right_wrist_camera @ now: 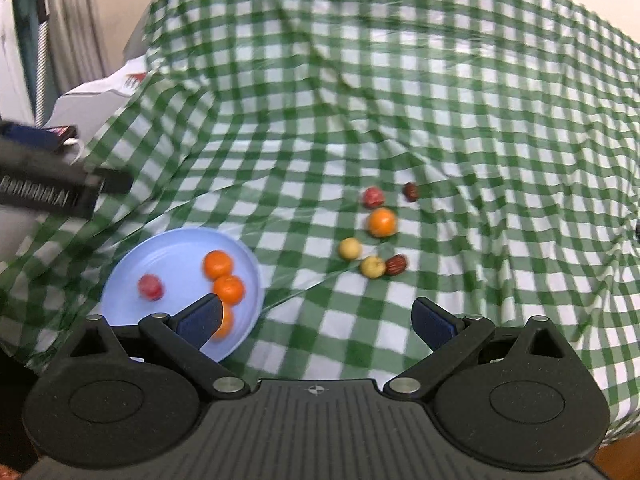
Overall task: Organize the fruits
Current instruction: 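Move both tools toward the small fruits on the cloth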
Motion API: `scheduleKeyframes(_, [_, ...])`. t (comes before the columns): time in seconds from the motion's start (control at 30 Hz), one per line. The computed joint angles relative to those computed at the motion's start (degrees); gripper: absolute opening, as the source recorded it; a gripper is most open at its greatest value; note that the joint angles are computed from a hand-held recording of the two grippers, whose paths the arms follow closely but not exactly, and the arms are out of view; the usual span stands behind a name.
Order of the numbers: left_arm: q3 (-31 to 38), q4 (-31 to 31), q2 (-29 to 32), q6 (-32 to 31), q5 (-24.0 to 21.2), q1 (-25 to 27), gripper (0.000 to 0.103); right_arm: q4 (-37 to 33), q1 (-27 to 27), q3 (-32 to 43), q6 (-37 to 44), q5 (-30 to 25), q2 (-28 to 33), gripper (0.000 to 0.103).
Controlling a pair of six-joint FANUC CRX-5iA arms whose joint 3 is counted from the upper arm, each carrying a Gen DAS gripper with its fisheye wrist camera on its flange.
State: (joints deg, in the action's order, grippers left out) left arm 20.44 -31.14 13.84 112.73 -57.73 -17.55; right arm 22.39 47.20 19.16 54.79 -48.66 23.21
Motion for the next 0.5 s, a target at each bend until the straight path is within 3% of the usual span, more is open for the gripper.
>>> scheduleKeyframes(0.13, [1.83,4.13,2.78,-2.29,1.07,0.45,0.103,2.45,-1.86,-2.63,-2.34,2.87,0.11,0.1])
scheduleKeyframes(0.33, [9.03,13.11,11.54,-7.04,1.4,2.49,0.103,7.62,-5.15,-4.87,-3.8,8.51,3.17,0.096])
scheduleKeyframes(0.4, [12.91,16.29,15.86,-9.42,0.72,3.15,0.103,8.32,-6.28,-4.06,-2.28,9.64,5.27,0.086])
scheduleKeyframes(0.5, [18.74,20.05,22.01,-13.08,-0.45,3.8,0.103,6.34,-7.86,-0.87,1.87,9.25,8.87,0.062])
